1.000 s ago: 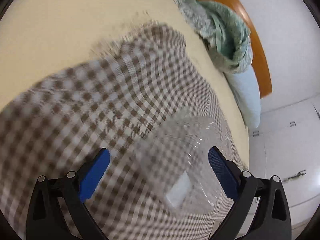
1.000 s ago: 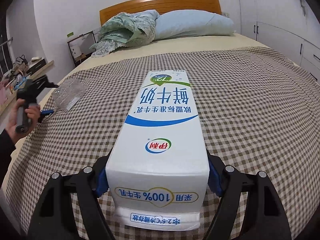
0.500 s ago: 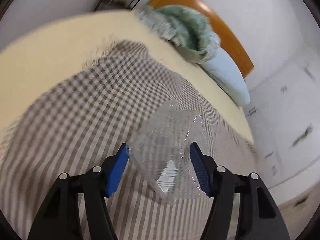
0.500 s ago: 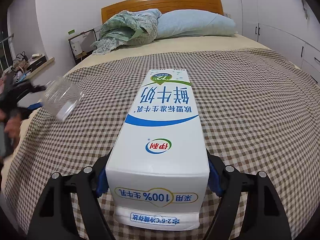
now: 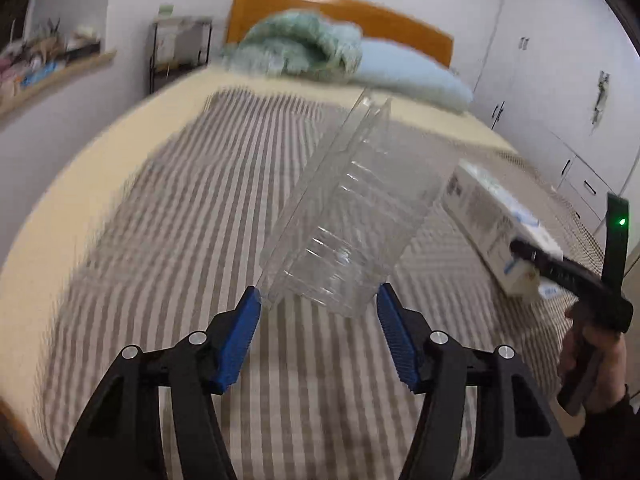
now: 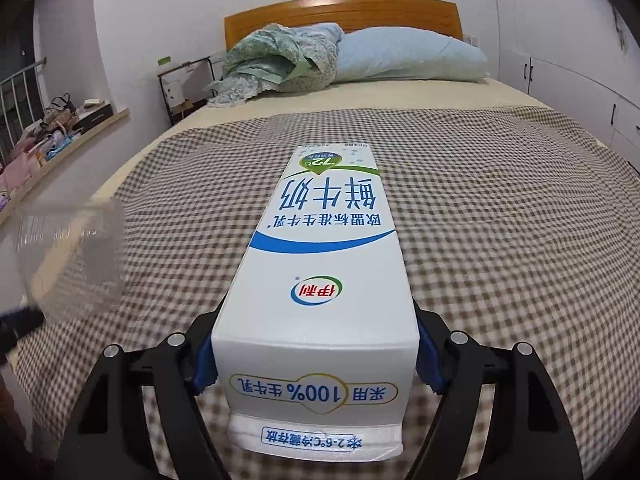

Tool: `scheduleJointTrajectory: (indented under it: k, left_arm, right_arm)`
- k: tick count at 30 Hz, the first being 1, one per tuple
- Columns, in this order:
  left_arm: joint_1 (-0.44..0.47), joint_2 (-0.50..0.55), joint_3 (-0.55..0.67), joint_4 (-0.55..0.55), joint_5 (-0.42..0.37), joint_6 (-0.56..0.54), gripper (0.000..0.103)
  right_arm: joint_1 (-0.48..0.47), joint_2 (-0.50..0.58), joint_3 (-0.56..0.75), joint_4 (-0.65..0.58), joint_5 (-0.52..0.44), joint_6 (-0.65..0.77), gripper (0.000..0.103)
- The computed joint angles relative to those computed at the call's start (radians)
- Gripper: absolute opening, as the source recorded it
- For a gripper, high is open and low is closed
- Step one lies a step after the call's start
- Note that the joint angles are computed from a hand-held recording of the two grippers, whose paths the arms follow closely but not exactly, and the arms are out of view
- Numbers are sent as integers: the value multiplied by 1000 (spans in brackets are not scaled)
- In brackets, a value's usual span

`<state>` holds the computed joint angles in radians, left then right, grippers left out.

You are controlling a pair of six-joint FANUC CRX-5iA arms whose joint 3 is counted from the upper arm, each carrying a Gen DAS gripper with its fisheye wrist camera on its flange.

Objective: Collect trash
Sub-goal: 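Carry the carton and the clear container over the wastebasket with both tools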

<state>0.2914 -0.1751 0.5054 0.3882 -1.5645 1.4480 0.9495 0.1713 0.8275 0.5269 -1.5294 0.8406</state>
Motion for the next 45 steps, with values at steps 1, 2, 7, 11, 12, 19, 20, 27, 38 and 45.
scheduleJointTrajectory:
  k: [1,2,7,11,12,19,20,27,38,45]
  left_arm:
    - [26,1,1,15,-63,-15,60]
    - [35,27,39,9,-118,-4,61]
    - [136,-59,-21,64,-86,-105,90]
    - [7,-37,30,-72,-71,-321,97]
    - [-30,-42,24,-130,-42,-335,96]
    - [47,-16,32,-31,-31,-239,95]
    - [25,-6,54,-34,-38,-243,95]
    - [-137,78,197,-202,-95,-314,65]
    - [-136,171,518,-135,-234,-28,61]
    - [-300,216,698,-53,-244,154,61]
  right_arm:
    - [18,-23,-42,13,11,-20,73]
    - [39,-42,-77,31,14,-37,73]
    - [124,-95,-142,68,-5,-92,73]
    - [156,-101,-144,78,-6,-107,73]
    - [162,-105,-153,81,-1,-112,73]
    - [161,-112,-160,66,4,-120,73]
    - [158,-109,-154,60,1,-121,73]
    - [146,-98,-127,34,-6,-107,73]
    - [184,-112,-60,47,-35,-64,70]
    - [451,-316,-175,359,-327,-86,70]
